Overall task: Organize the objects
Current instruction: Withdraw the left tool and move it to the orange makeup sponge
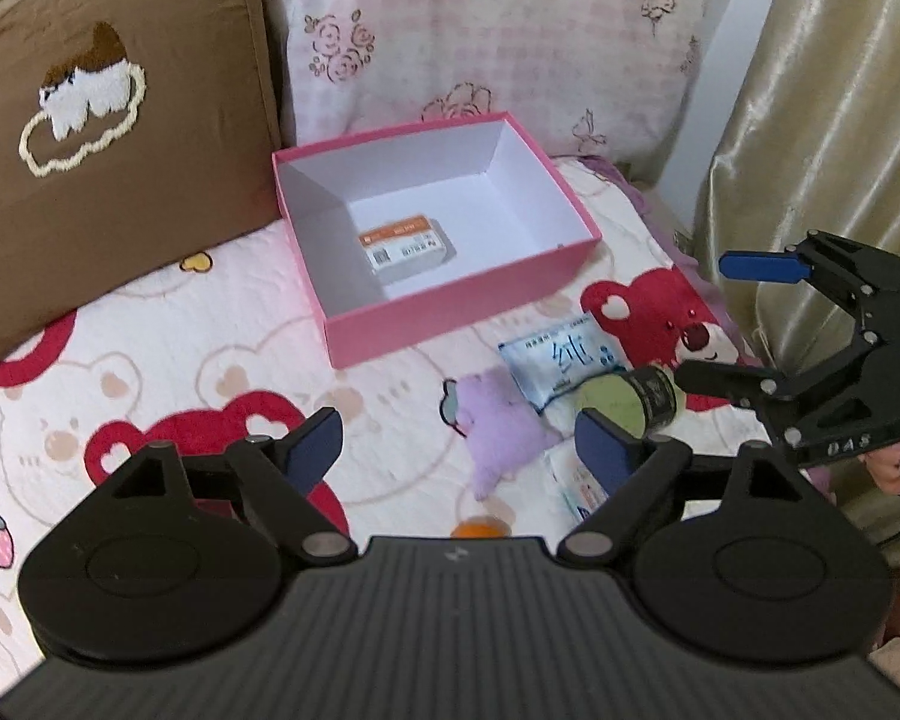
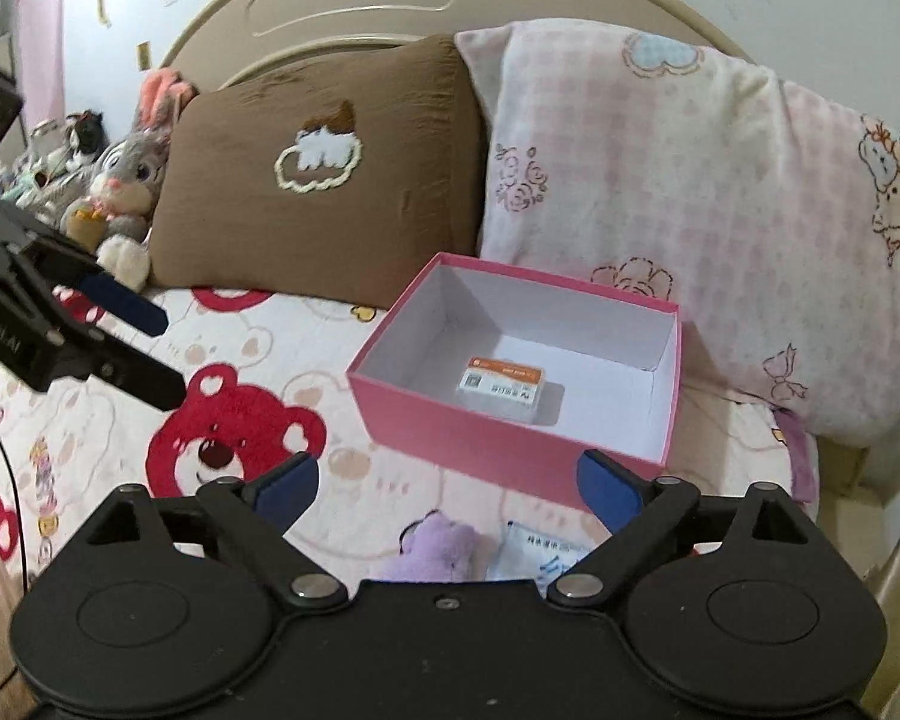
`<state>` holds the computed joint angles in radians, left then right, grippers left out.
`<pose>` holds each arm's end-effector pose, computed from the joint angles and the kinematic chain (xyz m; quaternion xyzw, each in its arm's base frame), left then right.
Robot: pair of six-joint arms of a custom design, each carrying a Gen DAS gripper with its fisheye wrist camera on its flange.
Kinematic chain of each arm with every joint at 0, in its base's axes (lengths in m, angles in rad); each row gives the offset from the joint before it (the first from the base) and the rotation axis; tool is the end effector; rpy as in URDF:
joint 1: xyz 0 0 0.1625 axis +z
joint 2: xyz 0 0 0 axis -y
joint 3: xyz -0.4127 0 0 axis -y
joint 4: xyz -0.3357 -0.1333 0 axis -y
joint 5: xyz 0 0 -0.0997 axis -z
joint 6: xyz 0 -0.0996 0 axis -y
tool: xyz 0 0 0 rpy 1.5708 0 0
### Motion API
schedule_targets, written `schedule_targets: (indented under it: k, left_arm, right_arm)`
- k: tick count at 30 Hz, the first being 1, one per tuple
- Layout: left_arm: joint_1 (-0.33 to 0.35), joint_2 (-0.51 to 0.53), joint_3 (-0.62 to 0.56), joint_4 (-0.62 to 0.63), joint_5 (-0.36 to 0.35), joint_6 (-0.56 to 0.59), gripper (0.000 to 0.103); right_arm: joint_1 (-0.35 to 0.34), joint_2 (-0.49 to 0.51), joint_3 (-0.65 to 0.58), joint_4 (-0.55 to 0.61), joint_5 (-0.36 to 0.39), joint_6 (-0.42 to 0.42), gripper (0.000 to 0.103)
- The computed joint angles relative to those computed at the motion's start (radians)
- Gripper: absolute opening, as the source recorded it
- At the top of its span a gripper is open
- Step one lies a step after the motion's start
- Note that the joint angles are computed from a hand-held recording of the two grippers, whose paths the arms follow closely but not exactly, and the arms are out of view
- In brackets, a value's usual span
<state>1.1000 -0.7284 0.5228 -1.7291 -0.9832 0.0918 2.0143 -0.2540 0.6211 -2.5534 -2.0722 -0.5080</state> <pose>-0.1764 -0.7622 0.4638 0.2110 0.9189 -0.2237 0.2471 0.4396 -0.7263 0.1320 0.3560 -0.8551 0.2857 0.2458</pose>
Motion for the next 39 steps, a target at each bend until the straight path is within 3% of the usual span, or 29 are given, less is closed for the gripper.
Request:
schedule_targets:
  k: [4, 9, 16, 18, 24, 26, 29, 39]
  left_arm:
    - [0.002, -0.053, 0.121, -0.041, 0.005, 0.005, 0.086]
    - [0.009, -0.083, 0.183, -0.056, -0.025, -0.017, 0.086]
    - [0.013, -0.141, 0.375, -0.19, 0.027, -0.035, 0.086]
    - [0.025, -0.172, 0.46, -0.261, 0.005, -0.032, 0.086]
    - [0.064, -0.204, 0.581, -0.359, -0.049, -0.048, 0.086]
    - [0.073, -0.214, 0.63, -0.413, -0.048, -0.028, 0.086]
    - [0.089, -0.216, 0.661, -0.432, -0.031, -0.009, 0.086]
    - [0.142, -0.219, 0.757, -0.543, -0.092, -0.076, 0.085]
  right_arm:
    - [0.001, -0.047, 0.097, 0.003, 0.007, 0.019, 0.095]
    - [0.005, -0.08, 0.164, 0.002, 0.028, 0.01, 0.095]
    - [-0.009, -0.114, 0.287, -0.044, 0.095, 0.013, 0.095]
    - [-0.014, -0.121, 0.321, -0.047, 0.116, 0.03, 0.095]
    - [-0.022, -0.102, 0.387, -0.098, 0.144, -0.034, 0.095]
    - [-0.016, -0.072, 0.39, -0.136, 0.096, -0.107, 0.094]
    - [-0.023, -0.049, 0.414, -0.192, 0.099, -0.186, 0.094]
    - [-0.068, 0.002, 0.397, -0.171, 0.158, -0.208, 0.091]
